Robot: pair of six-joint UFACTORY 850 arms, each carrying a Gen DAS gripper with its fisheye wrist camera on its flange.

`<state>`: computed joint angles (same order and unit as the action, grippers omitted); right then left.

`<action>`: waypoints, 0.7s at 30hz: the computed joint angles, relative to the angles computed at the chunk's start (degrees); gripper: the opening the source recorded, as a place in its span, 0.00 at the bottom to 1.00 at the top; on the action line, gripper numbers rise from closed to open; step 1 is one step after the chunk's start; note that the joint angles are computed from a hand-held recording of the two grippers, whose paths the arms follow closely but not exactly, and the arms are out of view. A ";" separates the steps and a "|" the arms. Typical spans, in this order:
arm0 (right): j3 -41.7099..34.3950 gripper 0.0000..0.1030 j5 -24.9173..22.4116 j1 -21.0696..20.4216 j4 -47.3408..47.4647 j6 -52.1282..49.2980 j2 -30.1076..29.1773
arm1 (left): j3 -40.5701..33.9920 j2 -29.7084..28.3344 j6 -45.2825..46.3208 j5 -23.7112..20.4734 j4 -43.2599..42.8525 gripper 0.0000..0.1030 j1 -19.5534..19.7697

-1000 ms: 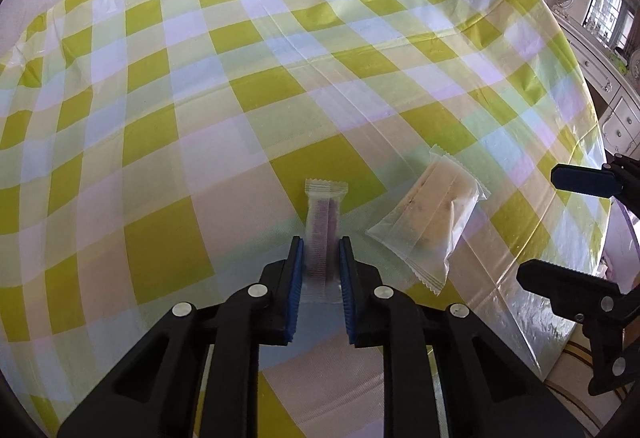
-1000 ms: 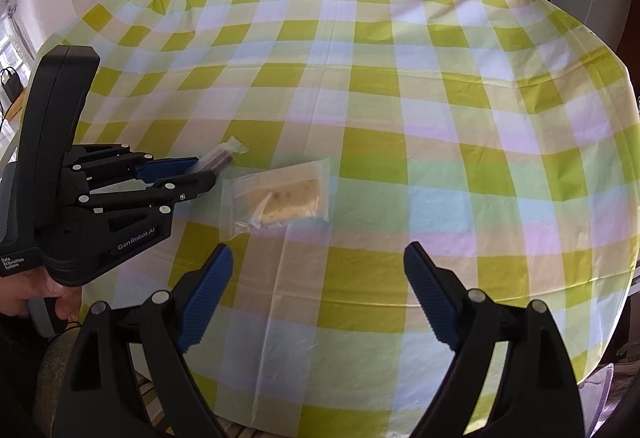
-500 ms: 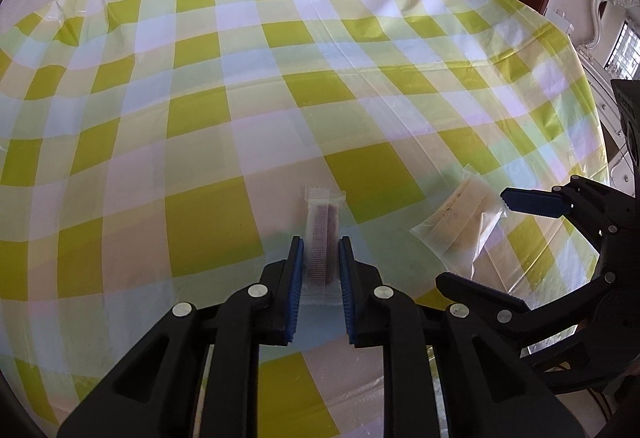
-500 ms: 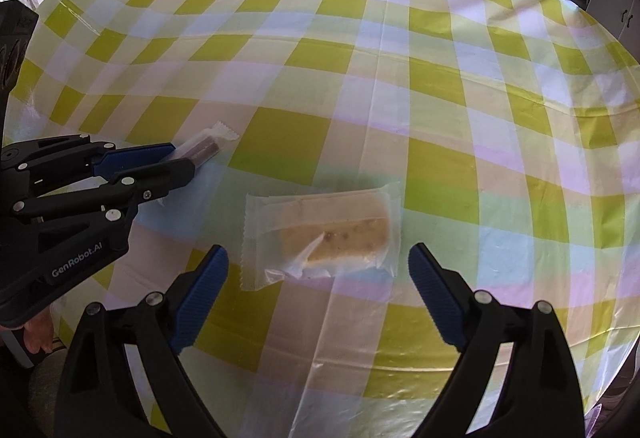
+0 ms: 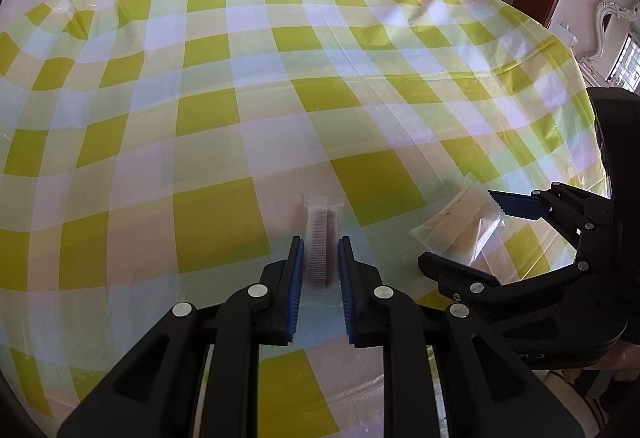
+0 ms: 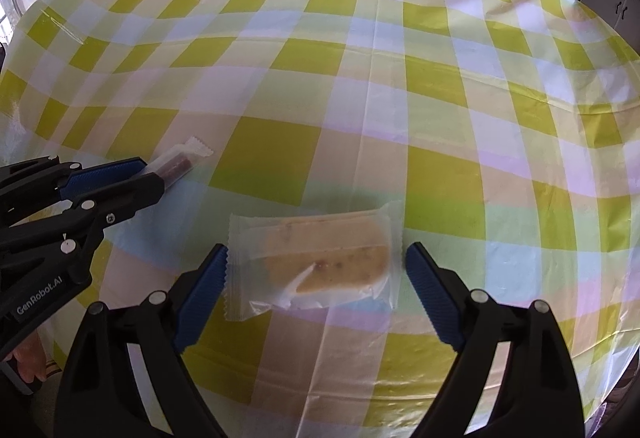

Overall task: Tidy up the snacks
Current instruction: 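Grasp the purple stick snack with the left tool while the right tool grasps the clear cake bag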

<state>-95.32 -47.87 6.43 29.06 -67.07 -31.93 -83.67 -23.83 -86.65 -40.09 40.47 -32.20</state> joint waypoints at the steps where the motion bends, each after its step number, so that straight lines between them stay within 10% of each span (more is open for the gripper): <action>1: 0.26 0.79 -0.06 -0.01 0.36 -0.62 0.21 | 0.04 0.02 0.00 0.05 0.06 0.17 0.01; 10: 1.65 0.58 0.55 -0.45 2.20 -2.04 1.54 | -0.27 0.07 -0.71 -0.52 0.32 0.17 -0.36; 21: 3.37 0.58 3.29 -1.68 3.02 -2.75 3.65 | -1.83 -0.21 -0.54 -1.91 0.00 0.17 -1.54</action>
<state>-91.95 -44.58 4.76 32.09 -69.81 -28.28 -85.50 -24.03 -87.19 -42.00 40.47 -33.74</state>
